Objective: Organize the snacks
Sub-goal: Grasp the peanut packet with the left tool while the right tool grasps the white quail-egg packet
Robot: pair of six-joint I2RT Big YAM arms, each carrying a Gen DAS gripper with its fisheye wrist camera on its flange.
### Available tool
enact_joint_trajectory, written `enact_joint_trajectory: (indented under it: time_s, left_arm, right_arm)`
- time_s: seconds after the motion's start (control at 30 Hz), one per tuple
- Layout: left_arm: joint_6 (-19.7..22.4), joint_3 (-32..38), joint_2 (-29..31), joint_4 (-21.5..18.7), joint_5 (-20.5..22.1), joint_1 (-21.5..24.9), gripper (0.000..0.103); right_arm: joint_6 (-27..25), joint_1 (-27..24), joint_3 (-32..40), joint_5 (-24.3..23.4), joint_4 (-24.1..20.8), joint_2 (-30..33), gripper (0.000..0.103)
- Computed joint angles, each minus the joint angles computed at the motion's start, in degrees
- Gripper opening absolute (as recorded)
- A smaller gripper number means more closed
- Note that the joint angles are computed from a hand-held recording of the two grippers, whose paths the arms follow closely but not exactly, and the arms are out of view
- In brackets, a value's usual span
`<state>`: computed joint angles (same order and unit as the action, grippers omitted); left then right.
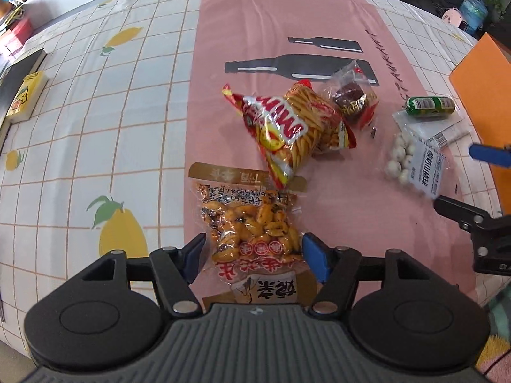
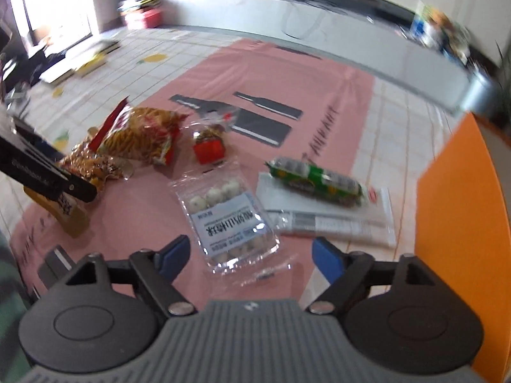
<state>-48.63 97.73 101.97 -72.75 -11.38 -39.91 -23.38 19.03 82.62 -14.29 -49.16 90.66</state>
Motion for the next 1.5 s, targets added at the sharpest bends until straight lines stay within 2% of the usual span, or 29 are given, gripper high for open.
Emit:
enact_joint_trajectory:
  time_s: [0.13, 0.23, 0.4, 0.53, 0.7, 0.77, 0.8, 0.9, 1.0, 1.07, 1.2, 1.27, 1.5]
  left_arm:
    - [-2.84, -1.49, -1.33, 0.85, -2.9, -0.53, 0.082]
    - [-1.43, -0.47, -0.71, -0.11, -6.11, -1.27, 0.084]
    - [-0.27, 1.01, 0.8, -0.81, -7.51, -1.13, 0.09]
    - [-0.92, 0.38, 1.0, -0.36, -6.12, -0.7, 0.092]
    - [-2.18, -3.22, -0.92, 3.72, -3.59, 0.13, 0.092]
    - [-2.3, -4.69, -1.74, 5.43, -3.01, 0.32, 0.092]
    - [-2.65, -5.36, -2.14, 6.19, -2.65, 0.45, 0.092]
    - [-2.62, -6.19, -2.64, 7.22, -2.26, 0.67, 0.092]
    - [-1.96, -5.57, -2.19, 6.64, -2.24, 0.67, 0.092]
    - [-1.89, -5.34, -2.06, 6.36, -1.75, 0.79, 0.09]
    - [-1.02, -5.56, -2.46, 7.33, -0.23, 0.92, 0.069]
    - [-1.02, -5.4, -2.33, 7.1, -0.28, 0.82, 0.069]
    - [-3.18, -6.66, -4.07, 8.1, -0.23, -0.01, 0.06]
  right_arm:
    - [-5.91, 1.01, 0.51, 0.74, 1.05, 1.69, 0.085]
    - [-7.74, 1.26, 1.2, 0.43, 0.99, 3.0, 0.085]
    - [-8.95, 1.83, 3.08, 0.73, -0.03, 4.78, 0.085]
    - [-8.77, 2.74, 4.42, 1.69, -1.96, 5.35, 0.083]
    - [-7.5, 3.96, 3.99, 3.54, -2.96, 4.88, 0.075]
    - [-5.86, 4.11, 3.35, 3.61, -2.83, 4.34, 0.065]
    - [-4.62, 4.13, 3.61, 3.49, -3.64, 4.37, 0.064]
    - [-2.81, 4.38, 4.5, 3.34, -6.02, 4.5, 0.063]
    - [-3.56, 5.1, 4.32, 5.14, -4.36, 4.39, 0.068]
    - [-2.65, 5.43, 5.28, 5.95, -4.32, 5.18, 0.07]
    - [0.63, 5.82, 6.94, 6.85, -5.73, 6.48, 0.065]
    - [2.42, 5.62, 7.05, 5.82, -6.23, 6.49, 0.058]
    - [5.55, 5.53, 5.17, 6.14, -5.54, 4.63, 0.054]
